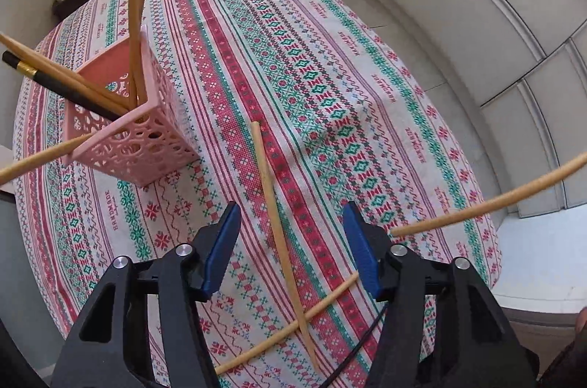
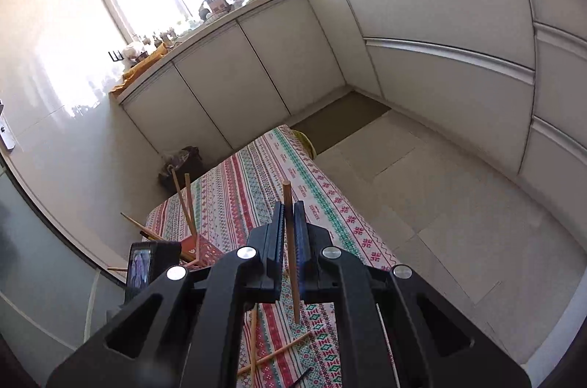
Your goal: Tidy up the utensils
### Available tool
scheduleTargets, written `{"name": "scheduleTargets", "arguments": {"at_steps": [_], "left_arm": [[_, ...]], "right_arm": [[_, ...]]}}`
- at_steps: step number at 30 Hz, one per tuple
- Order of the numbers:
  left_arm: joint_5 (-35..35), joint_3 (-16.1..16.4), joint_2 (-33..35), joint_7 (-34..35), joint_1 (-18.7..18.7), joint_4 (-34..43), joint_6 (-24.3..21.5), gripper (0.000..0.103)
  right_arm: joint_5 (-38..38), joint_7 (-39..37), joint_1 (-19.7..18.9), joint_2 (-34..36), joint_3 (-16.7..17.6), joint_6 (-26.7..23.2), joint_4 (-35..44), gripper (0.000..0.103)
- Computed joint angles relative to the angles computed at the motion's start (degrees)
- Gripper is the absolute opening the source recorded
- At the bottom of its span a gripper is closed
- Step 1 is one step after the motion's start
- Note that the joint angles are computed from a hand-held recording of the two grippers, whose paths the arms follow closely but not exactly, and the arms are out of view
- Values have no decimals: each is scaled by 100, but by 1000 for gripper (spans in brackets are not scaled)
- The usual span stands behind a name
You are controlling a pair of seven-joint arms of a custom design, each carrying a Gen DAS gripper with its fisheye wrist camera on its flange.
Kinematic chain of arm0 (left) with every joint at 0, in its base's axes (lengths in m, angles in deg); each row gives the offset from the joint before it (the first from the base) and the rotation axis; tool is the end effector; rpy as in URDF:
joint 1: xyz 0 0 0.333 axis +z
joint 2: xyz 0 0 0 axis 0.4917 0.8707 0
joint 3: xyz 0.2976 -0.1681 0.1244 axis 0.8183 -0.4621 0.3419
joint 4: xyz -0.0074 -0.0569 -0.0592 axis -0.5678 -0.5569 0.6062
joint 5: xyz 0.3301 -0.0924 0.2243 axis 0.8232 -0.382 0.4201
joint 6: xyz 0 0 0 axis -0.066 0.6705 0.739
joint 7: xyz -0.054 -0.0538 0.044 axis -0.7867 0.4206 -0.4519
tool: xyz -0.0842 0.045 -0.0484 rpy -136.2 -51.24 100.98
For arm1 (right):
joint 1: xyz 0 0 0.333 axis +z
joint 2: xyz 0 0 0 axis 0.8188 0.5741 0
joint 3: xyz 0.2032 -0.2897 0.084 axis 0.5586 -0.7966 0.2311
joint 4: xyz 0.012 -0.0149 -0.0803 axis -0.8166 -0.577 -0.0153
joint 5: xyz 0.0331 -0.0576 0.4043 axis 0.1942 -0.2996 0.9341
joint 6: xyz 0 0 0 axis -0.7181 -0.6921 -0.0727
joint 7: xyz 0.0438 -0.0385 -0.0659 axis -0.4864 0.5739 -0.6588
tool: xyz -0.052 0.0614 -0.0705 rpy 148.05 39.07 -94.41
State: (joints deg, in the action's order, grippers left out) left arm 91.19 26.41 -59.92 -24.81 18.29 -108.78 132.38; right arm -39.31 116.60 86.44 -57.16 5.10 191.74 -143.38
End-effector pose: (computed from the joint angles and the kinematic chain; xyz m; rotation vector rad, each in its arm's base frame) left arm 0.6053 -0.2658 0.5251 -2.1199 2.0639 -0.3808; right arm 0.5813 0.4617 0.6184 -1.4419 1.5677 -0.2849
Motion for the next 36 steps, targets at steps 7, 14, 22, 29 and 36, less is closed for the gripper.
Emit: {"name": "scheduleTargets", "arguments": {"at_steps": [7,14,22,29,36], "left_arm": [[402,31,833,12,-86,1002,-860,33],[467,54,1240,-77,-52,1366,-1221,28],[739,15,1316,188,-116,1297,-760,7],[1335,42,-150,-714,-238,-699,1672,7],[3390,78,-1693,-3061,-104,-1950,3371,7]], "right_arm": [[444,-159,-285,84,178,294,-250,6],[782,-568,-447,157,340,401,-221,6],[963,-702,-449,171,338,472,-252,6],[827,-676,-367,39,280,624,-408,6],[305,-239,-54,-120,22,658,-470,6]]}}
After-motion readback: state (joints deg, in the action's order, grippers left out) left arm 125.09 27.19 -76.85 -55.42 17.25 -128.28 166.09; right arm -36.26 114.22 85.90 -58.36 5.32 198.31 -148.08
